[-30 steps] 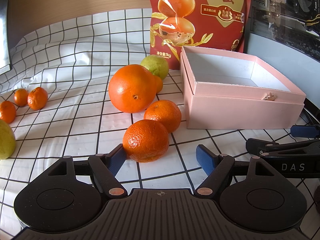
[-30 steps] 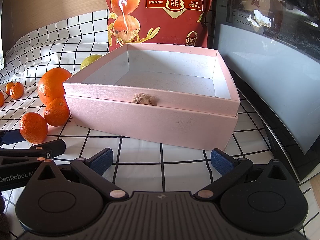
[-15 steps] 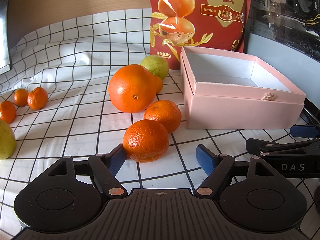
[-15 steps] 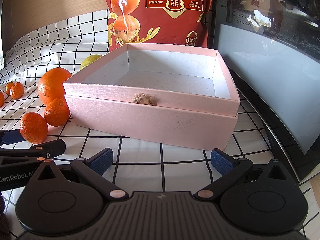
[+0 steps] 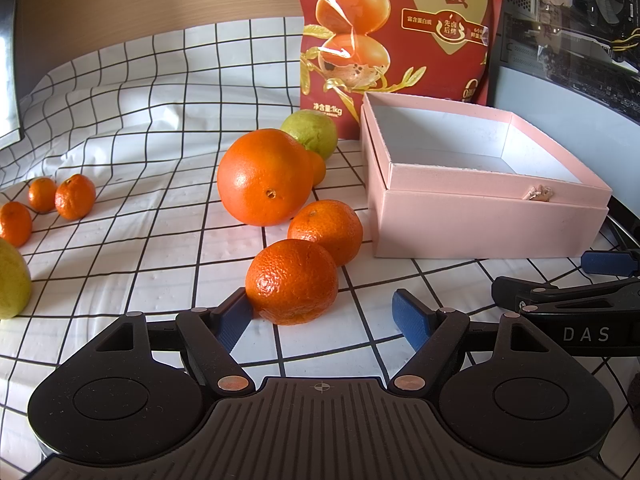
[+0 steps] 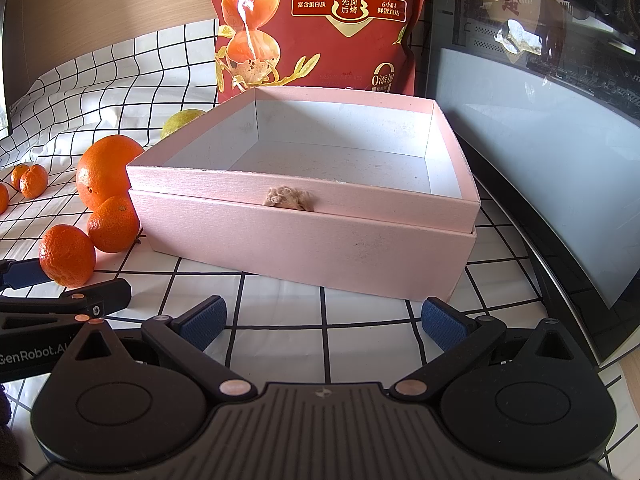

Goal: Organize fruits

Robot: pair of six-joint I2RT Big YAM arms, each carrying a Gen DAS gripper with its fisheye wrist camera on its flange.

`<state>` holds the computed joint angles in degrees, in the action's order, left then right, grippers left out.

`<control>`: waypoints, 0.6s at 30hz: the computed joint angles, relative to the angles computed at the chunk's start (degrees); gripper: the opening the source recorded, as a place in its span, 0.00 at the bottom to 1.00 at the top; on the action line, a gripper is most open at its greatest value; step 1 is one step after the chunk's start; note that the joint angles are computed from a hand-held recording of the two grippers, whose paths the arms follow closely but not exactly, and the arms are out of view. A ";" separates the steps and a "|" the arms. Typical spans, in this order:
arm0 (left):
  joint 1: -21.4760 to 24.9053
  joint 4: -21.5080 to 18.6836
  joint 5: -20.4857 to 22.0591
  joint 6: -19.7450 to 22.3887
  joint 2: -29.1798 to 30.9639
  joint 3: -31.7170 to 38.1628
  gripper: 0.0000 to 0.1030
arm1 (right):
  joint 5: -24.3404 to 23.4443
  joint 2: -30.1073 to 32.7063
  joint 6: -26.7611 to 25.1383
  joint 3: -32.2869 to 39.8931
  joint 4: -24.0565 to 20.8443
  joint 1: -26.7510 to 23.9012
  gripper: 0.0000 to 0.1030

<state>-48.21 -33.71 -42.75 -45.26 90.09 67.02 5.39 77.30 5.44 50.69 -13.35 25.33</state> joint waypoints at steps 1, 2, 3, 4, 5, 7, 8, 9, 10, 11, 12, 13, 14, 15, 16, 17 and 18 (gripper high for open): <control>-0.03 -0.04 -0.01 -0.04 0.04 0.06 0.80 | 0.00 0.00 0.00 0.00 0.00 0.00 1.00; -0.06 -0.09 -0.03 -0.07 0.09 0.12 0.80 | 0.01 0.01 0.00 0.02 -0.01 0.00 1.00; -0.09 -0.13 -0.05 -0.10 0.12 0.17 0.80 | 0.01 0.01 0.00 0.02 -0.01 0.00 1.00; -0.12 -0.16 -0.06 -0.14 0.16 0.22 0.80 | 0.01 0.01 0.00 0.02 -0.01 0.00 1.00; -0.15 -0.20 -0.07 -0.18 0.20 0.27 0.80 | 0.01 0.01 0.00 0.02 -0.01 0.00 1.00; -0.21 -0.29 -0.11 -0.26 0.28 0.38 0.80 | 0.01 0.02 0.00 0.04 -0.01 0.01 1.00; -0.24 -0.32 -0.12 -0.29 0.32 0.43 0.80 | 0.01 0.02 0.00 0.04 -0.01 0.01 1.00; -0.27 -0.37 -0.14 -0.33 0.36 0.49 0.80 | 0.01 0.02 0.00 0.04 -0.01 0.01 1.00; -0.30 -0.43 -0.16 -0.37 0.40 0.55 0.80 | 0.03 0.04 0.02 -0.01 0.05 0.04 1.00; -0.33 -0.45 -0.17 -0.41 0.44 0.59 0.80 | 0.05 0.05 0.03 -0.06 0.12 0.06 1.00; -0.36 -0.48 -0.19 -0.44 0.48 0.65 0.80 | 0.07 0.07 0.05 -0.11 0.19 0.09 1.00; -0.39 -0.53 -0.20 -0.48 0.52 0.71 0.80 | 0.09 0.08 0.07 -0.17 0.27 0.11 1.00; -0.42 -0.56 -0.22 -0.51 0.56 0.75 0.80 | 0.11 0.10 0.09 -0.22 0.34 0.14 1.00; -0.44 -0.59 -0.23 -0.54 0.59 0.80 0.80 | 0.08 0.11 0.01 -0.26 0.38 0.15 1.00; -0.47 -0.57 -0.22 -0.57 0.60 0.82 0.80 | -0.26 0.11 -0.20 -0.12 -0.09 0.05 1.00; -0.50 -0.48 -0.12 -0.29 0.59 0.80 0.80 | -0.69 0.28 -0.41 0.55 -1.39 -0.11 1.00; -0.53 -0.21 0.15 0.43 0.39 0.59 0.80 | -1.03 0.62 -0.58 1.52 -3.10 -0.23 1.00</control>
